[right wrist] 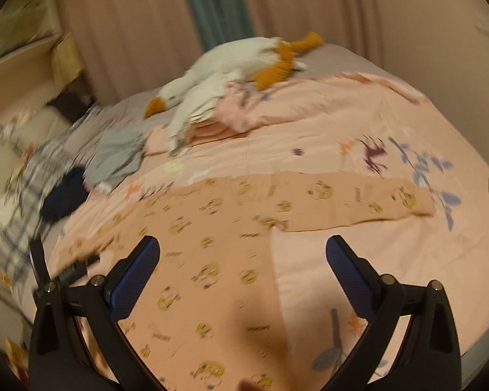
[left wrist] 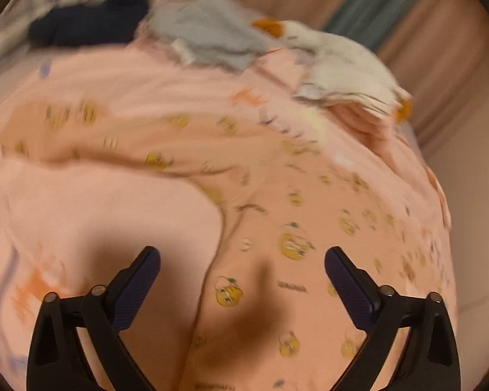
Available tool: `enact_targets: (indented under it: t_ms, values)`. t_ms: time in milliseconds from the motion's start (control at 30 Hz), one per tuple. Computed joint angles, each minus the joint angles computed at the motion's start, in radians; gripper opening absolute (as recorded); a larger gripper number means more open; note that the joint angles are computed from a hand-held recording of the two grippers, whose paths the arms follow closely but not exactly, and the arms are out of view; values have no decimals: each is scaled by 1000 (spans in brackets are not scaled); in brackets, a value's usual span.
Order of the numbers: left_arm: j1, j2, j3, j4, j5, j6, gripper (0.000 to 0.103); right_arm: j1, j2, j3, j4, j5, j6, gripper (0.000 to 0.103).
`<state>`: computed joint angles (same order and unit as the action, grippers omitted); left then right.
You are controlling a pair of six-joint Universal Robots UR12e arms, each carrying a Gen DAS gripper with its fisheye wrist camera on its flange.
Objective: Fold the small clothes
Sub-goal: 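Lower both grippers onto the peach garment, each toward a sleeve cuff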
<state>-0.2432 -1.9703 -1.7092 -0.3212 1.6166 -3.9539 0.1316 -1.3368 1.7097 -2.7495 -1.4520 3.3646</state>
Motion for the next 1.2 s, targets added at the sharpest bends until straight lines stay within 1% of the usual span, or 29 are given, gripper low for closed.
enact_targets:
  t_ms: [33, 67, 100, 133, 167, 200, 233, 300, 333, 400, 467, 500, 533, 567, 600, 633, 667, 733, 800, 833, 867, 933, 967, 1000, 1033, 1067, 1100, 1167, 1200]
  values:
    - [13, -9, 6, -9, -54, -18, 90, -10, 3, 3, -16, 8, 27, 102]
    - [24, -18, 7, 0, -114, -17, 87, -21, 7, 5, -29, 21, 49, 102]
    - [35, -31, 12, 6, -186, -4, 87, -37, 11, 6, -35, 40, 71, 102]
    - [39, -38, 16, -2, -216, 11, 87, -53, 13, 6, -34, 50, 95, 102]
    - [36, -42, 18, -3, -211, 24, 87, -67, 15, 11, -47, 48, 123, 102]
    - [28, -41, 16, 9, -185, 32, 87, -77, 18, 15, -63, 33, 145, 101]
    - [26, -41, 17, 12, -181, 35, 87, -89, 19, 23, -82, 18, 166, 101]
    - [31, -48, 13, 40, -207, 21, 87, -120, 22, 40, -115, -2, 220, 101]
    - [35, -51, 11, 44, -218, 13, 87, -135, 22, 45, -116, 0, 243, 101]
    - [41, -50, -1, 74, -236, -1, 87, -176, 24, 58, -106, 33, 317, 97]
    - [43, -46, -11, 93, -245, 4, 87, -208, 23, 81, -126, 75, 393, 95]
    - [41, -47, -14, 106, -237, 11, 86, -227, 24, 100, -159, 110, 439, 93]
    - [36, -46, -13, 97, -221, 25, 82, -249, 28, 119, -192, 145, 494, 92]
    - [31, -45, -4, 68, -201, 47, 76, -258, 32, 122, -200, 154, 526, 90]
    - [22, -44, 11, 17, -168, 84, 74, -266, 36, 126, -197, 145, 572, 88]
    - [15, -44, 23, -20, -144, 111, 71, -270, 39, 125, -190, 137, 589, 86]
    - [9, -44, 30, -44, -125, 135, 70, -273, 42, 124, -183, 131, 602, 84]
    - [-3, -47, 39, -65, -85, 166, 70, -284, 58, 122, -215, 140, 620, 79]
    - [-11, -49, 42, -71, -53, 171, 67, -292, 84, 116, -259, 166, 633, 74]
    - [-13, -50, 41, -68, -43, 159, 65, -292, 93, 110, -261, 168, 640, 72]
    - [-13, -50, 38, -59, -38, 143, 63, -294, 107, 102, -266, 171, 643, 68]
    - [-10, -50, 23, -17, -42, 111, 63, -295, 135, 73, -227, 173, 628, 59]
    - [-9, -51, 20, -2, -42, 103, 63, -296, 149, 57, -194, 177, 625, 50]
    - [-9, -52, 18, 4, -42, 105, 63, -301, 165, 46, -177, 200, 637, 43]
    - [-11, -53, 25, -12, -40, 133, 63, -308, 179, 46, -203, 223, 652, 39]
    - [-13, -54, 33, -34, -32, 155, 63, -311, 189, 49, -232, 228, 667, 29]
    - [-17, -56, 43, -55, -20, 156, 63, -310, 197, 49, -250, 215, 692, 16]
    - [-18, -57, 42, -52, -10, 132, 63, -305, 199, 45, -227, 175, 728, 6]
    - [-17, -58, 41, -43, -11, 115, 63, -305, 202, 47, -241, 172, 749, 6]
